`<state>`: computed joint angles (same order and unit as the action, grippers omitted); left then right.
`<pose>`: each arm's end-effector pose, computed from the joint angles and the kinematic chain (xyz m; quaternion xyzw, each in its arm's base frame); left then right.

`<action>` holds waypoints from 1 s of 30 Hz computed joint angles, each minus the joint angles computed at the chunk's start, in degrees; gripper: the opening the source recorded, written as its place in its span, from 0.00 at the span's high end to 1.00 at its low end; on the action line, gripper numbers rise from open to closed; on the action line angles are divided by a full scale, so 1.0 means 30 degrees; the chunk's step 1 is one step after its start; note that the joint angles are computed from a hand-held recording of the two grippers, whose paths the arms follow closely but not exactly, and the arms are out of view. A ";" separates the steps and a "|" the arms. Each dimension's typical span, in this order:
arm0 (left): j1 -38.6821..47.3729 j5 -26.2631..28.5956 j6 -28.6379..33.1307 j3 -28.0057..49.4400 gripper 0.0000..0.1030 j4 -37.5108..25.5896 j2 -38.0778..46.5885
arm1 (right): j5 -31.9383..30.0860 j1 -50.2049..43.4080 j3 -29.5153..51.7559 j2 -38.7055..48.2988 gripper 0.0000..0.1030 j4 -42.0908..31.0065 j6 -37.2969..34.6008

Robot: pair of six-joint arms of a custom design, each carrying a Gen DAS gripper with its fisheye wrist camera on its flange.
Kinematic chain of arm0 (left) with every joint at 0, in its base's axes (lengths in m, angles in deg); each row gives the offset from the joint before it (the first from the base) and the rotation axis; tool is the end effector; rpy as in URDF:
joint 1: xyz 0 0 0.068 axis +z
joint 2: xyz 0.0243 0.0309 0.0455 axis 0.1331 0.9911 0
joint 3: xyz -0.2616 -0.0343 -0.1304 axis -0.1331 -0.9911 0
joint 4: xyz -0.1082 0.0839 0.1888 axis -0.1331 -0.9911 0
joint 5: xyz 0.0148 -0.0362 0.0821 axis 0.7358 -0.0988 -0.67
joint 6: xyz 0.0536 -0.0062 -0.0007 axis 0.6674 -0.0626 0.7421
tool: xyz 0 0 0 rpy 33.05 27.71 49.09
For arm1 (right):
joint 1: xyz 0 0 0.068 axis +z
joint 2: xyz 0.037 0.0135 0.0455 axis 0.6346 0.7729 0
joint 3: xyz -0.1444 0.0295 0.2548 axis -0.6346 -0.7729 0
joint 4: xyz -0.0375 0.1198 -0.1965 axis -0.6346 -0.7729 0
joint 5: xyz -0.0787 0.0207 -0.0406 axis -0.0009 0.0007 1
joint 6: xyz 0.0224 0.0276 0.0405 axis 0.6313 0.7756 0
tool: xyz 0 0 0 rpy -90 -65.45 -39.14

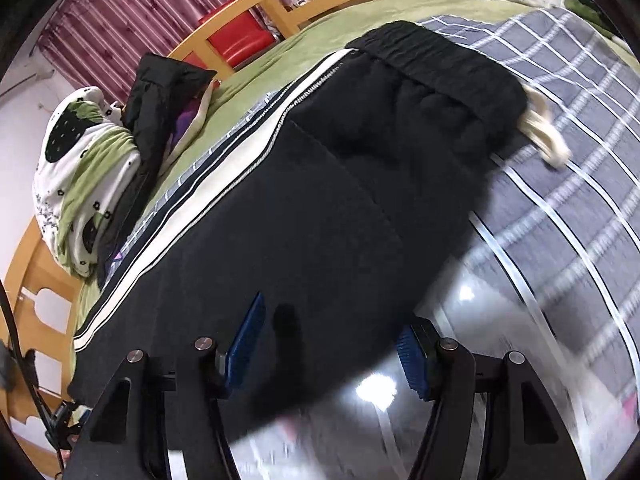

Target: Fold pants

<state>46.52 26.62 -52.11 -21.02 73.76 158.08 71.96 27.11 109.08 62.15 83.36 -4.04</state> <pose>0.3102 0.2306 0.0531 -0.2883 0.8936 -0.1177 0.3234 0.3210 -0.0588 0.0547 0.2111 0.9046 0.1694 0.3294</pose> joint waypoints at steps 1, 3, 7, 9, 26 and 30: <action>-0.0230 -0.0230 -0.0365 0.0515 0.39 0.0013 0.0316 | 0.0253 0.0171 0.0633 0.0302 0.39 -0.0206 0.0063; -0.0592 -0.0628 -0.0794 0.1544 0.43 -0.0408 0.0741 | 0.0736 0.0440 0.1982 0.0878 0.39 -0.0897 0.0284; -0.1184 -0.1474 -0.1728 0.3990 0.79 -0.2431 0.1529 | 0.1398 0.0714 0.4043 0.1769 0.60 -0.1862 0.1121; -0.1232 -0.1457 -0.1682 0.4533 0.88 -0.3295 0.1386 | 0.1658 0.0780 0.4664 0.1852 0.77 -0.2569 0.1326; 0.2979 0.0558 0.8333 -0.8377 0.88 -0.4534 -0.9505 | -0.3187 -0.7174 -0.4075 -0.8847 0.82 -0.8287 -0.7596; 0.2369 -0.1709 0.8660 -1.0892 0.80 -0.0830 -0.8361 | -0.4397 -1.0674 -0.5492 -0.6733 0.75 -0.7423 -1.1224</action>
<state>53.63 21.50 -26.13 -53.70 71.27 133.00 58.77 -4.92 92.61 41.95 61.10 -37.72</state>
